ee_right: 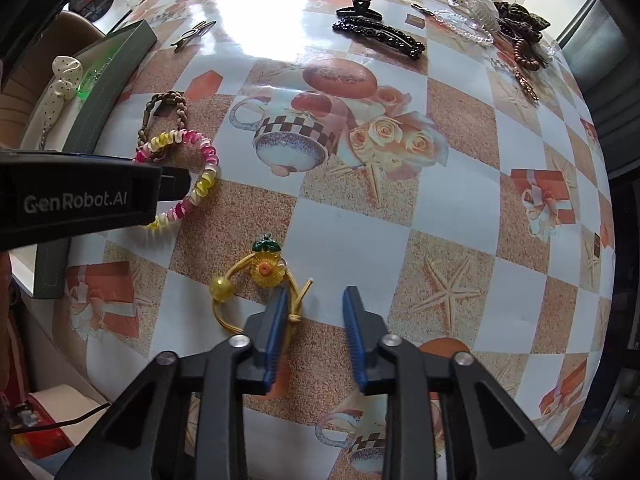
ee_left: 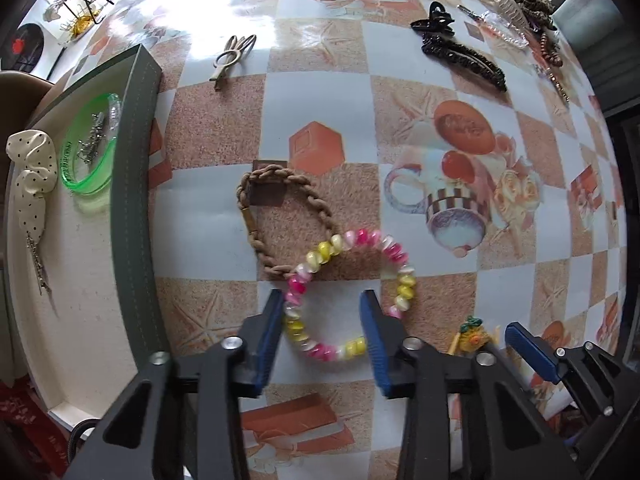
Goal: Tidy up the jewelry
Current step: 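Move both grippers back toward the beaded bracelet and gold hair tie, then grasp the pink-yellow beaded bracelet with the left gripper while the right grasps the gold hair tie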
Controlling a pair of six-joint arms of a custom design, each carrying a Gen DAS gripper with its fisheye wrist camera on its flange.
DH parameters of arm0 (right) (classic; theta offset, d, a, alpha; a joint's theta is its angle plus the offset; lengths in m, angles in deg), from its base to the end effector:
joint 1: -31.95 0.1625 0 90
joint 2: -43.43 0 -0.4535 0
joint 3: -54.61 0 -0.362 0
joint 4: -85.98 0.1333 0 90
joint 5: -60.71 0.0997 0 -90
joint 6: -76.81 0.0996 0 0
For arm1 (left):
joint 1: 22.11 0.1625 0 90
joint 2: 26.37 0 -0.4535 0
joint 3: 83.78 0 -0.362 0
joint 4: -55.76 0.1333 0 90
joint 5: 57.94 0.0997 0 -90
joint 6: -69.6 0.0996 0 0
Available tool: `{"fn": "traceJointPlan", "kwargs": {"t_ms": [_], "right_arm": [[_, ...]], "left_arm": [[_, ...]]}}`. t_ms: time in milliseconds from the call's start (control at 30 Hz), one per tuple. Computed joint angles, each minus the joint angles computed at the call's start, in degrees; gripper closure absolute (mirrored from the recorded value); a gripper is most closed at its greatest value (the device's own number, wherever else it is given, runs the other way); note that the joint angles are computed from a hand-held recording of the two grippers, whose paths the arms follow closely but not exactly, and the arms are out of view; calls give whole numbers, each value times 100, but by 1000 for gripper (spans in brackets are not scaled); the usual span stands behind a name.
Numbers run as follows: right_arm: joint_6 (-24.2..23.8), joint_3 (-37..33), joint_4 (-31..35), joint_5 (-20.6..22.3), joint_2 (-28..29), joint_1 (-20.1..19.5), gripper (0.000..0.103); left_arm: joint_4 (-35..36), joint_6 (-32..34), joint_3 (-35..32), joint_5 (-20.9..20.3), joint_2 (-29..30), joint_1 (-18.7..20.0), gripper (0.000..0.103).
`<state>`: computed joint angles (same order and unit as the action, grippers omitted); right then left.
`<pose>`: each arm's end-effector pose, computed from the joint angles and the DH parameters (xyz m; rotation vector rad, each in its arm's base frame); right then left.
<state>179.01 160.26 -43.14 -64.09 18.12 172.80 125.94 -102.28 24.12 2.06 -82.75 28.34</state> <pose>0.4297 -0.2512 -0.1277 -0.7418 -2.1599 0.4924 -0.0793 -0.3835 0.2358 1.1619 2.1683 0.4924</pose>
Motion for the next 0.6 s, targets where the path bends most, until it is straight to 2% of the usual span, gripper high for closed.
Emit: {"fn": "traceJointPlan", "kwargs": {"t_ms": [67,167,200,400,600], "right_arm": [[7,25,-49,15,-34,-36,95],[30,211,-347,29,-163,-104,96],[44,259,-432,42,-193,-115,96],[239,729,-1127,45,-506,-129,97],[537,1075,-1336,11,-866,-28,97]], "left_arm": [[11,-28,13,17,-14,-14,69],[62,45,-65,-21,-41,86,83],[84,52,-90,-5,-44,106,91],[231,333,-344,222,-85,276,91],[609,420,-627,610,-214,311,91]]}}
